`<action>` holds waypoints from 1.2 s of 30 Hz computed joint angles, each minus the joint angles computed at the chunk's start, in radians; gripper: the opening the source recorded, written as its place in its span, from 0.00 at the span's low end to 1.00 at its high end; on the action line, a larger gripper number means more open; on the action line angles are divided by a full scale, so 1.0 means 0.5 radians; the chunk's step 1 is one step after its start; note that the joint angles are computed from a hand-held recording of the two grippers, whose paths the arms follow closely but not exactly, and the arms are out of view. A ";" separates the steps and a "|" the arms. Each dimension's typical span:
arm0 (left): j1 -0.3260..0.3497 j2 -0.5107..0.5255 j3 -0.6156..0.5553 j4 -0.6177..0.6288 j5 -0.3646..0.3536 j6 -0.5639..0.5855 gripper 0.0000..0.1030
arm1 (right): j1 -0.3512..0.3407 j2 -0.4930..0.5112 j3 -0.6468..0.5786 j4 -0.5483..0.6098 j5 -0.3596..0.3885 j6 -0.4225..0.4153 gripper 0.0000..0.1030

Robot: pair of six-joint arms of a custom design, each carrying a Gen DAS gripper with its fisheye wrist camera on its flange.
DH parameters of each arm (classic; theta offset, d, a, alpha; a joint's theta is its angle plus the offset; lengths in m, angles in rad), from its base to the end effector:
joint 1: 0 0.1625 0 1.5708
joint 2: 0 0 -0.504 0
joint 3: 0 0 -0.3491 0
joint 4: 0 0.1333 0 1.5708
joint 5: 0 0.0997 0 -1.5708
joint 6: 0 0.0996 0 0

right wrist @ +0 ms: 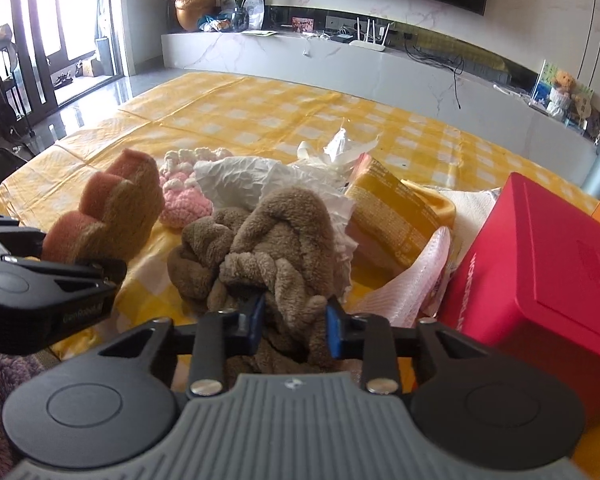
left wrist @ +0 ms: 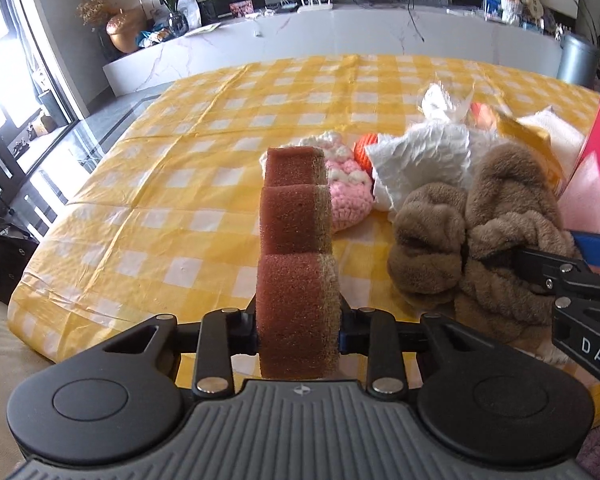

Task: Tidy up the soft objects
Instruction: 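Lift the sponge and brown towel and carry both over the open cardboard box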

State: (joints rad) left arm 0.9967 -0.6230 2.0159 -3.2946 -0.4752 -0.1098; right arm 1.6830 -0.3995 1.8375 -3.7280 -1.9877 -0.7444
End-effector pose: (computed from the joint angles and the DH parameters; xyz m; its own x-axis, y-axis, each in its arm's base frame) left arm -0.1288 -0.6077 0.1023 -0.5941 -0.0812 -0.8003 0.4512 0.7900 -0.4151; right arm 0.1647 -0.6311 0.0097 -0.6332 -0.3869 0.6704 -0.6978 0.6601 -0.2781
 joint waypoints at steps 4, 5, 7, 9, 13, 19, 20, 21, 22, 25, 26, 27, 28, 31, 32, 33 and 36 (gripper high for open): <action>-0.029 -0.002 0.041 -0.174 -0.013 0.064 0.34 | 0.022 -0.010 0.085 -0.179 0.079 -0.099 0.21; -0.032 -0.007 0.047 -0.182 -0.015 0.060 0.34 | 0.030 -0.005 0.100 -0.224 0.090 -0.138 0.21; -0.042 -0.038 0.067 -0.161 -0.031 0.015 0.34 | 0.043 -0.006 0.124 -0.277 0.114 -0.164 0.20; -0.060 -0.062 0.098 -0.193 -0.033 0.002 0.34 | 0.051 -0.019 0.147 -0.328 0.141 -0.167 0.20; -0.104 -0.130 0.152 -0.182 -0.076 -0.040 0.34 | 0.064 -0.071 0.181 -0.397 0.175 -0.067 0.20; -0.207 -0.233 0.220 -0.183 -0.143 -0.050 0.34 | 0.076 -0.237 0.302 -0.473 0.255 0.187 0.20; -0.221 -0.253 0.225 -0.167 -0.173 -0.055 0.34 | 0.078 -0.266 0.331 -0.492 0.261 0.227 0.20; -0.238 -0.273 0.229 -0.146 -0.200 -0.064 0.34 | 0.079 -0.294 0.362 -0.512 0.265 0.259 0.21; -0.259 -0.288 0.238 -0.140 -0.223 -0.064 0.34 | 0.083 -0.326 0.399 -0.540 0.267 0.287 0.21; -0.324 -0.326 0.249 -0.112 -0.283 -0.041 0.34 | 0.091 -0.418 0.498 -0.606 0.268 0.328 0.21; -0.344 -0.340 0.249 -0.094 -0.316 -0.036 0.34 | 0.096 -0.455 0.537 -0.629 0.261 0.340 0.21; -0.361 -0.351 0.242 -0.071 -0.351 -0.028 0.34 | 0.098 -0.486 0.566 -0.646 0.253 0.350 0.21; -0.379 -0.360 0.232 -0.045 -0.385 -0.022 0.34 | 0.102 -0.519 0.599 -0.667 0.237 0.361 0.21; -0.420 -0.373 0.180 0.041 -0.515 0.014 0.34 | 0.102 -0.618 0.680 -0.717 0.180 0.364 0.21; -0.432 -0.368 0.162 0.058 -0.559 0.032 0.34 | 0.098 -0.648 0.704 -0.741 0.152 0.352 0.21; -0.447 -0.362 0.137 0.082 -0.596 0.050 0.34 | 0.094 -0.676 0.726 -0.764 0.125 0.338 0.21; -0.473 -0.329 0.054 0.157 -0.744 0.112 0.34 | 0.072 -0.772 0.773 -0.803 0.026 0.295 0.21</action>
